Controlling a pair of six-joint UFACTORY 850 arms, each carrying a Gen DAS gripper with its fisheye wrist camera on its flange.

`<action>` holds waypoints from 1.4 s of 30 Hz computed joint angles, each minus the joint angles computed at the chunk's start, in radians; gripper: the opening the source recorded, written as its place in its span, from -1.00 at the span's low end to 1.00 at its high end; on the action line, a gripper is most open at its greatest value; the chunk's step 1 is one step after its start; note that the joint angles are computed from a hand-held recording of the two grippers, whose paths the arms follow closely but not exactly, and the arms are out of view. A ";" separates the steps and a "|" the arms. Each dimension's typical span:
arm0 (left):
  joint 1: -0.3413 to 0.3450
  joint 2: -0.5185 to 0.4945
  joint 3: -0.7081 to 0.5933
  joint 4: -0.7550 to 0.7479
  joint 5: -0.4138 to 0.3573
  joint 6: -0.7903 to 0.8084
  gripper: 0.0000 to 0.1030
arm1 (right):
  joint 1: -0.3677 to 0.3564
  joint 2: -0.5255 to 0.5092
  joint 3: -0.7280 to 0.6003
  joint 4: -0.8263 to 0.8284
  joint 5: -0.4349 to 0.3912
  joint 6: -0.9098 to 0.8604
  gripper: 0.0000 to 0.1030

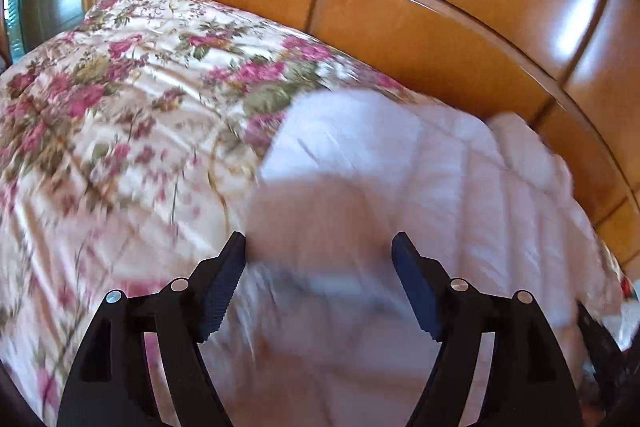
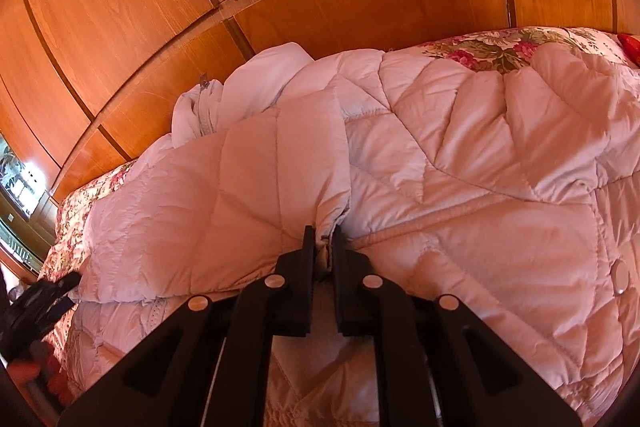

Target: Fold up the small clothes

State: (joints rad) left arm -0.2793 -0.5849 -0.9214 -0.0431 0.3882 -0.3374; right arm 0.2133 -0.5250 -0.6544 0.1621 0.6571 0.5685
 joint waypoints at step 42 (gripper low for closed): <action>-0.099 -0.042 0.056 -0.232 0.118 0.383 0.82 | -0.951 0.274 0.299 -0.252 0.029 0.179 -0.21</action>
